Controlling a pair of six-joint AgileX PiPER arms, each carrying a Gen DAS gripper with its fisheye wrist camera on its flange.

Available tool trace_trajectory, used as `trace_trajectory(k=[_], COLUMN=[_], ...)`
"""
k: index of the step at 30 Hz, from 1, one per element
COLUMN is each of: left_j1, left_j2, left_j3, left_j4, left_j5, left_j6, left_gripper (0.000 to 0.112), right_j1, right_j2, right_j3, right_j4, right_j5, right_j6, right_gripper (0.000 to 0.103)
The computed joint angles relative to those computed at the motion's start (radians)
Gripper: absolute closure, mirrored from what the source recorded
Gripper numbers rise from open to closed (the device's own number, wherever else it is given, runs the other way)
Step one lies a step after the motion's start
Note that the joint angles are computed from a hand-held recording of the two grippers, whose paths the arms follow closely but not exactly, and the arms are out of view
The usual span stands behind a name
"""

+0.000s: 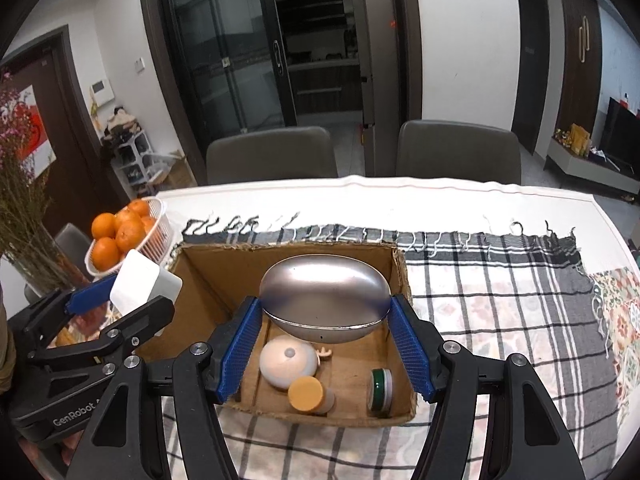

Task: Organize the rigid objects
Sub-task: 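Carry the white plug with the left tool while the right tool carries the silver egg into the box, then open the left tool dropping the plug in the box while the right tool releases the egg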

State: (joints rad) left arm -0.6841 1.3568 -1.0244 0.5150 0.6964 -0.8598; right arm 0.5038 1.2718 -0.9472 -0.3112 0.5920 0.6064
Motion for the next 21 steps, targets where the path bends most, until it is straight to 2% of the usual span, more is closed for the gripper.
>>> trace_trajectory(k=[5,12,21], left_j1=[0.062,0.104,0.091], left_j2=[0.058,0.14,0.158], left_j3=[-0.035,-0.082,-0.1], left_j4=[-0.115,-0.193,-0.167], left_j5=[-0.011,0.021,0.041], left_j6=[0.109,0.202,0.179], left_gripper=[0.042,0.042,0.041], right_j1=[-0.043,-0.098,-0.145], right_j2=[0.071,0.182,0.228], right_j3=[-0.046,-0.126,-0.133], right_j4=[0.106,0.245,0.356], right_j5=[0.011,0.079,0.094], right_j6=[-0.12,-0.282,-0.381], right_gripper=[0.037,0.037,0.037])
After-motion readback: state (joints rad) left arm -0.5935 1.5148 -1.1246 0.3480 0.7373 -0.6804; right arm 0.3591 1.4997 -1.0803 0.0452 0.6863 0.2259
